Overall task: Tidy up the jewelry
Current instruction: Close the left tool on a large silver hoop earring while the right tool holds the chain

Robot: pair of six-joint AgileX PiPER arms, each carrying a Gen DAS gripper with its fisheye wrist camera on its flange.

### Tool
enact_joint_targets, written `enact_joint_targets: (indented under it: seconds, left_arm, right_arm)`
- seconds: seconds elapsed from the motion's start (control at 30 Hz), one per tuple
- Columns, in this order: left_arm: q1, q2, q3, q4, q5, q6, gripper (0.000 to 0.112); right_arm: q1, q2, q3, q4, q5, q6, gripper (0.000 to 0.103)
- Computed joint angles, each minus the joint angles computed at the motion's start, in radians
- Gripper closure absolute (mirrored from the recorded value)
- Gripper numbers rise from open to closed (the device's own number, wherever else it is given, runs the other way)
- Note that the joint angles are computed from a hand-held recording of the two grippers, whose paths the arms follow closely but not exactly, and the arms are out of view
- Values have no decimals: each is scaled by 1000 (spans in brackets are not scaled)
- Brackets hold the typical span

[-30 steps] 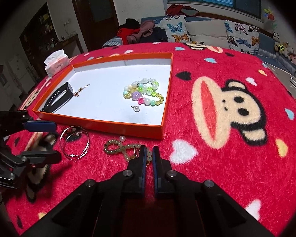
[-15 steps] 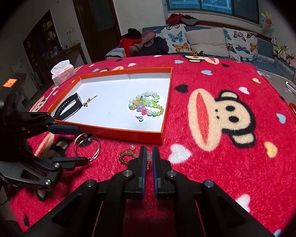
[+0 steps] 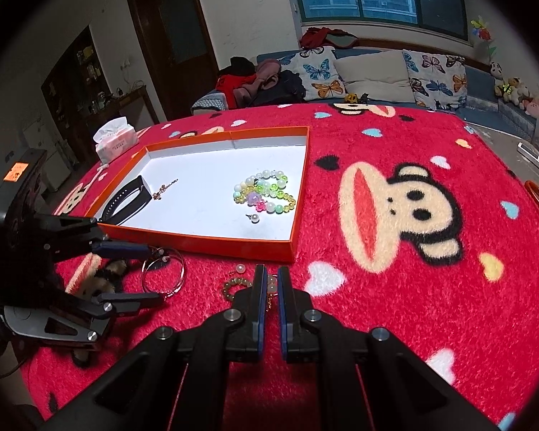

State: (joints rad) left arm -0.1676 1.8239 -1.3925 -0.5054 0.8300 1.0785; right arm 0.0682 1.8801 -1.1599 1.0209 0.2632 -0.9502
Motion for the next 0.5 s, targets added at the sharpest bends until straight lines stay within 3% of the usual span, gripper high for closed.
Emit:
enact_joint_targets:
  seconds: [0.27, 0.5]
  left_arm:
    - [12, -25, 34, -61, 48, 29, 63]
    - [3, 16, -45, -48, 91, 7, 67]
  right_arm:
    - [-7, 0, 3, 24, 1, -20, 96]
    - [-9, 3, 3, 49, 5, -47, 96]
